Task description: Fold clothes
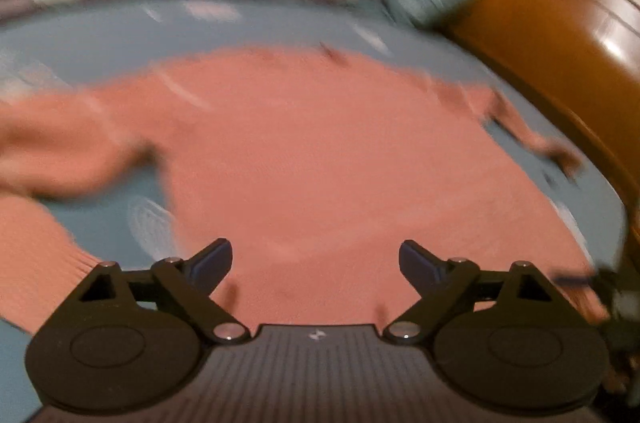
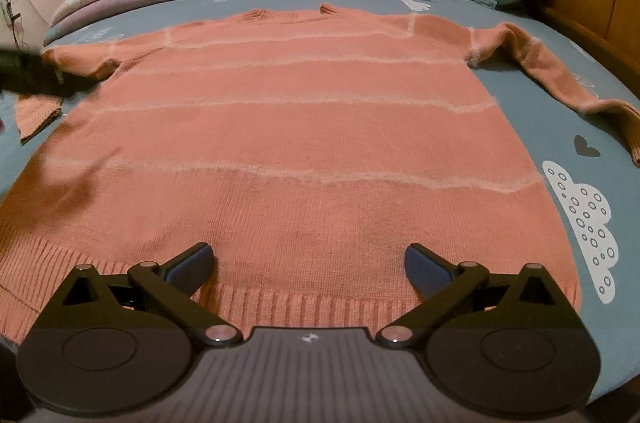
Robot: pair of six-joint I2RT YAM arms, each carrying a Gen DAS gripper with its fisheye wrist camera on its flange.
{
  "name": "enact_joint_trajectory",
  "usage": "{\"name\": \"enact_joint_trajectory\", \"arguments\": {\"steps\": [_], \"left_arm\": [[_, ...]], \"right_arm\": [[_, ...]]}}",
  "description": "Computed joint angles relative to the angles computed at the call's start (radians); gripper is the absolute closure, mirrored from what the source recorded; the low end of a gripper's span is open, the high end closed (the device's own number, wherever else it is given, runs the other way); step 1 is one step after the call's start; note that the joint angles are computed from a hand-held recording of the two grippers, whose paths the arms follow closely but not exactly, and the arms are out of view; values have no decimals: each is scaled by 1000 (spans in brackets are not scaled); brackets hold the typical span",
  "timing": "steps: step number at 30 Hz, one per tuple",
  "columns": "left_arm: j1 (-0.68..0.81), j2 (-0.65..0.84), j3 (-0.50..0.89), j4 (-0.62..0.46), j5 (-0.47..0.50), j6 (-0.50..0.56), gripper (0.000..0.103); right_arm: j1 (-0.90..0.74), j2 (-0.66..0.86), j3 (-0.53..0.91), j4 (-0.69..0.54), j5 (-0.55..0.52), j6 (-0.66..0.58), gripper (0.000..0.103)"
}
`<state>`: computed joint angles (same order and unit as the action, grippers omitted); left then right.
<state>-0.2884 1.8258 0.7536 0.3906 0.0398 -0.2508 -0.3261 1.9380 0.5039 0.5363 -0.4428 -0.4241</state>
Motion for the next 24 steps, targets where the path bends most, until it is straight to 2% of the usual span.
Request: {"name": "enact_joint_trajectory", "arguments": {"steps": [3,5,8,10,13,18,19,20,21,24], "left_arm": [[113,-86,-81,41,-96,-44,15],[196,-121,-120,38,-139,-67,33],[322,-122,-153,39,-80,-113,44],[383,-89,-150,34,-11,-148,47],[412,-27,-131,33,36,-175,48],[397,53,-73,16,20,-189,48],[395,61,-70,22,27,-192,50],[396,71,-68,32,38,-194,60],[399,84,-66,46,51,-195,64],[393,98,-63,54,33,-184,68]], "right_arm": [[14,0,-7,16,19,10,0],[22,-2,-10,22,29,20,0],[36,-3,-16,32,46,35,0],[48,-6,-22,42,62,48,0],[56,-10,-26,45,76,60,0],[58,-17,-31,42,80,64,0],[57,-17,-32,42,79,63,0],[57,-16,-30,42,79,62,0],[57,-15,-29,41,78,62,0],[55,-13,-30,46,76,60,0]]}}
